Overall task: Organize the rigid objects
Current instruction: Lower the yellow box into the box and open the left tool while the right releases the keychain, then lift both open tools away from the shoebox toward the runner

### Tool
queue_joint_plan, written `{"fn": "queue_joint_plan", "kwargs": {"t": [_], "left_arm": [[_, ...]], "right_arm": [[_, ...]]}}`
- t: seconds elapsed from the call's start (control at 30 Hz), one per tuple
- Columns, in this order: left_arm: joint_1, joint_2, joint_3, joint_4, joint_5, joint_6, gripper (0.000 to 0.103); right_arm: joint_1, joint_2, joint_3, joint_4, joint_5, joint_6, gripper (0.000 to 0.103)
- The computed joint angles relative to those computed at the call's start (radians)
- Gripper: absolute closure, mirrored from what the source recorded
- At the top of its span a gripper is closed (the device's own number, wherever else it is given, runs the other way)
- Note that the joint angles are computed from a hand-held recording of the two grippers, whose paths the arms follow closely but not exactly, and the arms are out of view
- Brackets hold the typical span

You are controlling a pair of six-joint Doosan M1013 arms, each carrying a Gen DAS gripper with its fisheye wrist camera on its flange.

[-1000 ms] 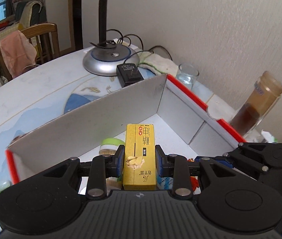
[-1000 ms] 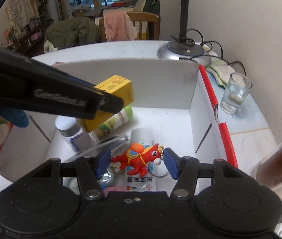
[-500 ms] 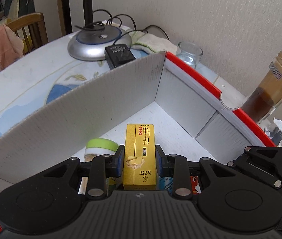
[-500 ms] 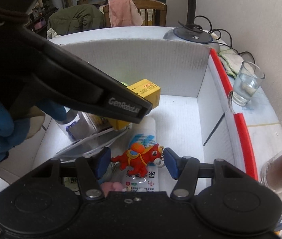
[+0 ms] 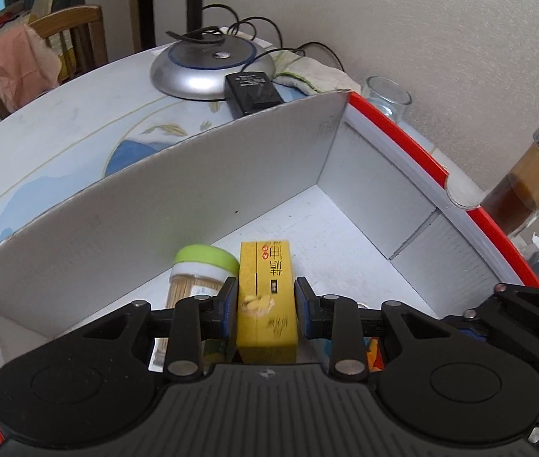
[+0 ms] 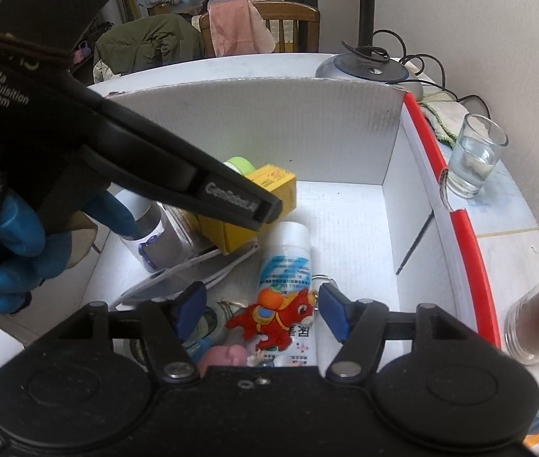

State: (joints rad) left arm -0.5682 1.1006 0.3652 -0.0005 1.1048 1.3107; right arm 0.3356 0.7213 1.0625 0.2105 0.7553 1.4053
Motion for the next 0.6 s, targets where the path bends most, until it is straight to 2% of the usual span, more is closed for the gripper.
{"fn": "queue_joint_plan", "kwargs": {"t": [0.07,0.6], "left_arm": [[0.001,-0.013,0.024,-0.007,-0.013,0.000,0.072],[-0.012,-0.186,0.306,0.034,-0.210,-0.037,0.072]], "right_arm": [[0.000,-0.005,0.008,0.000,-0.010,0.003,0.033],[-0.007,-0.059,0.070,0.032,-0.083,-0.006,0.032]]}}
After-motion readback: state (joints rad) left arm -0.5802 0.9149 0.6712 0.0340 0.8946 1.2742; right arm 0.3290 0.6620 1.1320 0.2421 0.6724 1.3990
